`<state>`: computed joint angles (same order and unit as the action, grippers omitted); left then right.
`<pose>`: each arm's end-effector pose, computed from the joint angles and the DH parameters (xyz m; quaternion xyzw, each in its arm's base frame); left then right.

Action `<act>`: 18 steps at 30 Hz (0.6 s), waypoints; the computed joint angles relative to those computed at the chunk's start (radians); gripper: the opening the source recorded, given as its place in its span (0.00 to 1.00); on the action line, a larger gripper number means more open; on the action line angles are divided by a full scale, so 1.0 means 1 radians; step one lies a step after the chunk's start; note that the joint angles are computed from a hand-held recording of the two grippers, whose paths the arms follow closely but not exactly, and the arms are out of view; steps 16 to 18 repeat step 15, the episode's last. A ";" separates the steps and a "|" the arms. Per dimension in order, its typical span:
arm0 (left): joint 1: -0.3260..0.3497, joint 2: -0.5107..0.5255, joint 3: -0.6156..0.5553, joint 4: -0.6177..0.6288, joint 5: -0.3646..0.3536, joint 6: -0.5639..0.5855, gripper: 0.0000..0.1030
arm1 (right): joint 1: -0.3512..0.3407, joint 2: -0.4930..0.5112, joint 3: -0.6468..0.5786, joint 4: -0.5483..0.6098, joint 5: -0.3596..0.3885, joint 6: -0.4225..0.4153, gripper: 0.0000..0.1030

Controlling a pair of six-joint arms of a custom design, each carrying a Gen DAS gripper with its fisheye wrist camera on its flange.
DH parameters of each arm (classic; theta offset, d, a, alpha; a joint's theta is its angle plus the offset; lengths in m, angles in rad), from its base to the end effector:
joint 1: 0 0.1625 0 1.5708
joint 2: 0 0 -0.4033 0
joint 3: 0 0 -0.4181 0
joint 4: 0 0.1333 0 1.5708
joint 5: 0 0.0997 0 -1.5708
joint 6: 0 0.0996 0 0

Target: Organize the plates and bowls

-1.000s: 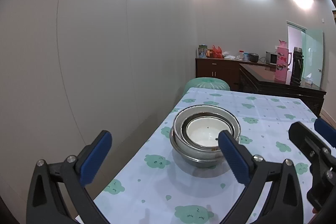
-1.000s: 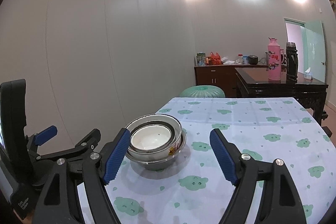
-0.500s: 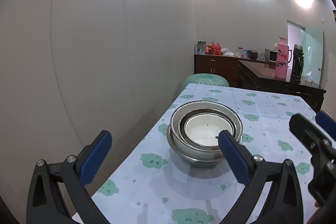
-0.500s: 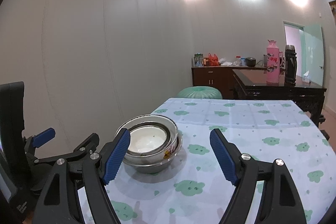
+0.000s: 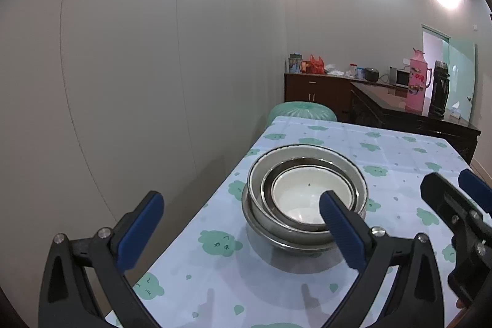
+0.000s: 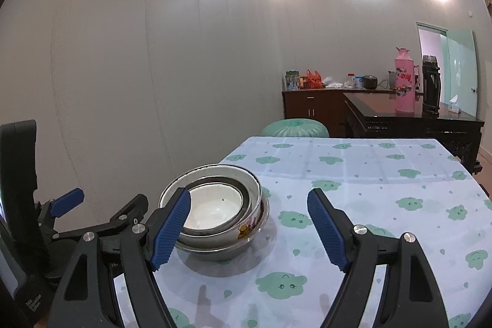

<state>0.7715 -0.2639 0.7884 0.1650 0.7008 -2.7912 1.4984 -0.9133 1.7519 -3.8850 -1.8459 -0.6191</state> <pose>-0.3826 -0.6642 -0.0595 0.2951 0.7861 -0.4619 0.2855 0.0603 -0.6369 0.2609 0.1091 -0.7306 0.5925 0.3213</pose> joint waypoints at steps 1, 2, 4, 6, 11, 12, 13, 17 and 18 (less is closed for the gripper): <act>0.002 -0.002 0.003 -0.008 0.002 0.004 1.00 | -0.001 0.002 -0.001 0.001 0.000 0.001 0.78; 0.004 -0.004 0.007 -0.011 0.010 0.001 1.00 | -0.002 0.003 -0.003 0.001 0.001 0.001 0.78; 0.009 -0.007 0.006 -0.008 0.023 -0.003 1.00 | -0.001 0.007 -0.007 -0.004 -0.001 -0.003 0.78; 0.012 -0.008 0.006 -0.005 0.036 0.001 0.99 | -0.001 0.008 -0.010 -0.001 0.001 0.000 0.78; 0.010 0.000 0.000 -0.015 0.023 0.025 0.99 | 0.003 0.009 -0.013 0.010 -0.001 -0.005 0.78; 0.010 0.001 -0.003 -0.012 0.023 0.026 0.99 | 0.003 0.010 -0.013 0.010 -0.001 -0.006 0.78; 0.009 -0.002 0.001 -0.016 0.024 0.027 0.99 | 0.003 0.010 -0.013 0.009 0.001 -0.005 0.78; 0.009 -0.007 0.012 -0.033 0.028 0.034 0.99 | 0.004 0.010 -0.014 0.008 -0.001 -0.007 0.78; 0.009 -0.007 0.012 -0.033 0.028 0.034 0.99 | 0.004 0.010 -0.014 0.008 -0.001 -0.007 0.78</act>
